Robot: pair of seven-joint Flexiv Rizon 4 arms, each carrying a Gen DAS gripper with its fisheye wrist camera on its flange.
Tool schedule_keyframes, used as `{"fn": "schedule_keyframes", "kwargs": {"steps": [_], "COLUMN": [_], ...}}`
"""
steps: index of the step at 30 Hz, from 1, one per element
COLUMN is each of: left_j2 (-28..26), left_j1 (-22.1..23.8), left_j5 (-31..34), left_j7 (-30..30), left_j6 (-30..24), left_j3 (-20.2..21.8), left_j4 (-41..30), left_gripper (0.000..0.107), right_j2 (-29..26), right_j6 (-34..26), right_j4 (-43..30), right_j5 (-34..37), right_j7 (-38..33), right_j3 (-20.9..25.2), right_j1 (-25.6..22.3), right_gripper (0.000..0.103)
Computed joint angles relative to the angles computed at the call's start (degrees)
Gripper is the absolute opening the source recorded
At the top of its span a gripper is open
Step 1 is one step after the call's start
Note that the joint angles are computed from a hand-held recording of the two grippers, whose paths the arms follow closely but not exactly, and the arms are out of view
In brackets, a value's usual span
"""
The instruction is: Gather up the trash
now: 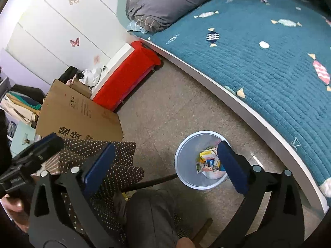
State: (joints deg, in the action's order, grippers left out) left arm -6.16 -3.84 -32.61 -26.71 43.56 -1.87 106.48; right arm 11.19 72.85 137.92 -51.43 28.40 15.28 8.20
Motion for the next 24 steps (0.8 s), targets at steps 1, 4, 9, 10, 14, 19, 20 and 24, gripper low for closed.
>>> {"fn": "schedule_keyframes", "kwargs": {"steps": [1,4,9,10,14,19,20,24], "left_j2": [1.0,4.9,10.8,12.3,16.6,21.0,21.8,24.9], "left_j1": [0.1,0.4,0.2,0.2,0.0,0.7,1.1,1.7], "left_j5": [-1.3,-5.8,-12.8,-14.2,-18.1,-18.7,-18.6,-20.7], "left_j7": [0.7,3.4,7.5,8.3,10.5,10.4,9.9,10.1], "left_j6": [0.5,2.7,5.7,6.8,9.7,13.3,13.2,16.7], "left_j3": [0.2,1.6,4.4,5.2,7.7,10.7,11.5,13.9], "left_j4": [0.9,4.2,8.7,9.9,13.0,15.4,15.6,17.1], "left_gripper": [0.094,0.094,0.096,0.097,0.097,0.097,0.097,0.097], "right_j2": [0.3,0.8,1.4,1.3,0.2,-2.6,-3.2,-6.0], "right_j6": [-1.6,-4.8,-13.5,-15.6,-24.3,-33.5,-35.2,-42.0], "right_j4": [-0.8,-3.0,-8.7,-10.3,-16.2,-23.9,-25.5,-30.9], "right_j5": [1.4,2.8,4.5,4.4,3.3,-1.6,-2.7,-7.3], "right_j7": [-1.2,-2.9,-7.4,-8.2,-10.5,-13.5,-14.1,-15.9], "right_j3": [0.5,1.7,4.0,4.5,6.3,8.0,8.2,8.8], "right_j1": [1.0,2.9,7.1,8.0,11.7,16.9,18.1,22.7], "right_gripper": [0.097,0.097,0.097,0.097,0.097,0.097,0.097,0.097]}}
